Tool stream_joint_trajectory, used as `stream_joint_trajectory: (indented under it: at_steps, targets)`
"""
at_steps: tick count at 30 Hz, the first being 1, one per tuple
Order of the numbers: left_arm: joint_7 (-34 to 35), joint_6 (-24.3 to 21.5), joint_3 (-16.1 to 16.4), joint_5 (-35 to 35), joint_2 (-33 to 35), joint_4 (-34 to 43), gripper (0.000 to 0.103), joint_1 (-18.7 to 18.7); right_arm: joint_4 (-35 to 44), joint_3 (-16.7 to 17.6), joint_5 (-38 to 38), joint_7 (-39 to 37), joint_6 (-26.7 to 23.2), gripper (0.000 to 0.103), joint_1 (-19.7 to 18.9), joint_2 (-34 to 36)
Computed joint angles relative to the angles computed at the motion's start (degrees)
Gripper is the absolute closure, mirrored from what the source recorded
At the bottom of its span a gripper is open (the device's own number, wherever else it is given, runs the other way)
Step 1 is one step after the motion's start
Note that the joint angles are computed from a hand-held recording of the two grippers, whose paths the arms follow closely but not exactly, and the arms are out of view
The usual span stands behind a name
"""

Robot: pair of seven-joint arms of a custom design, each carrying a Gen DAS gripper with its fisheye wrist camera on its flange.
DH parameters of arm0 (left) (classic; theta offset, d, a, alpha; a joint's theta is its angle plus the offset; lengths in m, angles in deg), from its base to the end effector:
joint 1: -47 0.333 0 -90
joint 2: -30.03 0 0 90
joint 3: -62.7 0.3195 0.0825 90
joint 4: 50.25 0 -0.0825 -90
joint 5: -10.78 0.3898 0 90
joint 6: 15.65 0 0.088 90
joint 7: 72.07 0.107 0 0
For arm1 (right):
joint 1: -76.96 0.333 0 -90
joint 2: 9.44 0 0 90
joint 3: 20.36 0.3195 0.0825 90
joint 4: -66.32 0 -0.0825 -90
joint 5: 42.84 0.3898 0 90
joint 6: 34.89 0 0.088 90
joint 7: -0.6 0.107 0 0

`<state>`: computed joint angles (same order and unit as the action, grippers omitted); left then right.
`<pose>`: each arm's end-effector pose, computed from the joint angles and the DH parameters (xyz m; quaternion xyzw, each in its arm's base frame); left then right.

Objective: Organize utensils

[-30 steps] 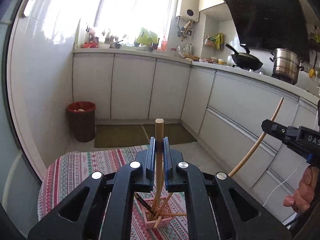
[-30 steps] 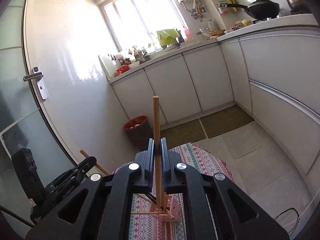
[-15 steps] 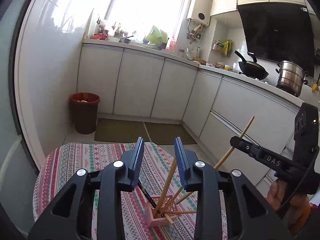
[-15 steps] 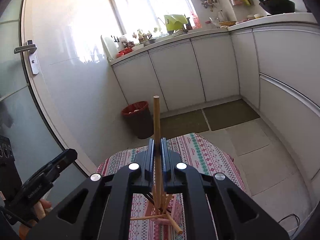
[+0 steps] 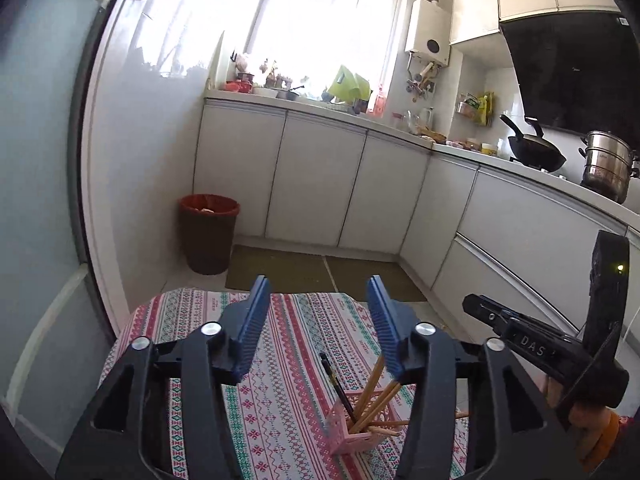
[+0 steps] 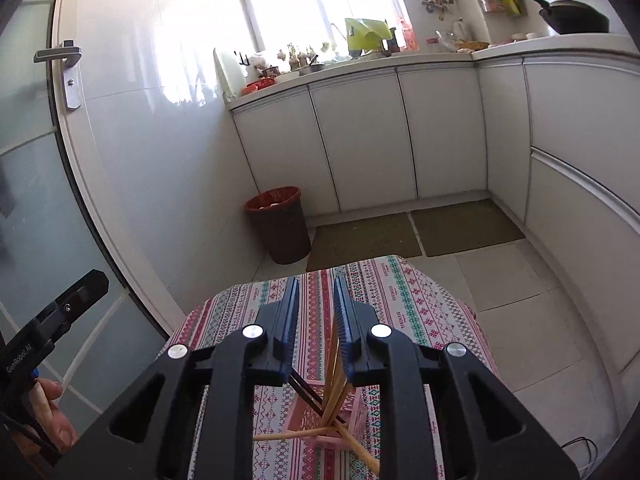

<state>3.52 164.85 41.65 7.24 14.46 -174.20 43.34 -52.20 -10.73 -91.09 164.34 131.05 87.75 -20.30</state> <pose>0.4683 -0.2370 0.6590 -0.5227 0.6227 -0.5145 0.2726 0.4969 0.2402 0.6194 -0.5384 0.6577 -0.2765 0.4485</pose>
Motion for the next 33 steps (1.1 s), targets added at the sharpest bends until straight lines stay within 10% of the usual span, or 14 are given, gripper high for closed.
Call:
stream_joint_trajectory:
  at_steps: [8, 19, 33]
  targets:
    - [-11.6, -2.9, -13.4, 5.7, -13.0, -5.2, 0.007, 14.6, -5.4, 3.2, 1.9, -2.9, -11.1, 0.069, 1.5, -11.1]
    - [-14.9, -12.4, -10.1, 7.0, -24.4, -10.5, 0.007, 7.4, -15.6, 8.3, 10.3, -1.2, -20.3, 0.015, 2.1, -28.2]
    - [-14.1, -18.9, -7.4, 6.0, -31.7, -14.2, 0.007, 0.4, -17.1, 12.1, 14.0, 1.5, -33.3, 0.007, 4.7, -35.0]
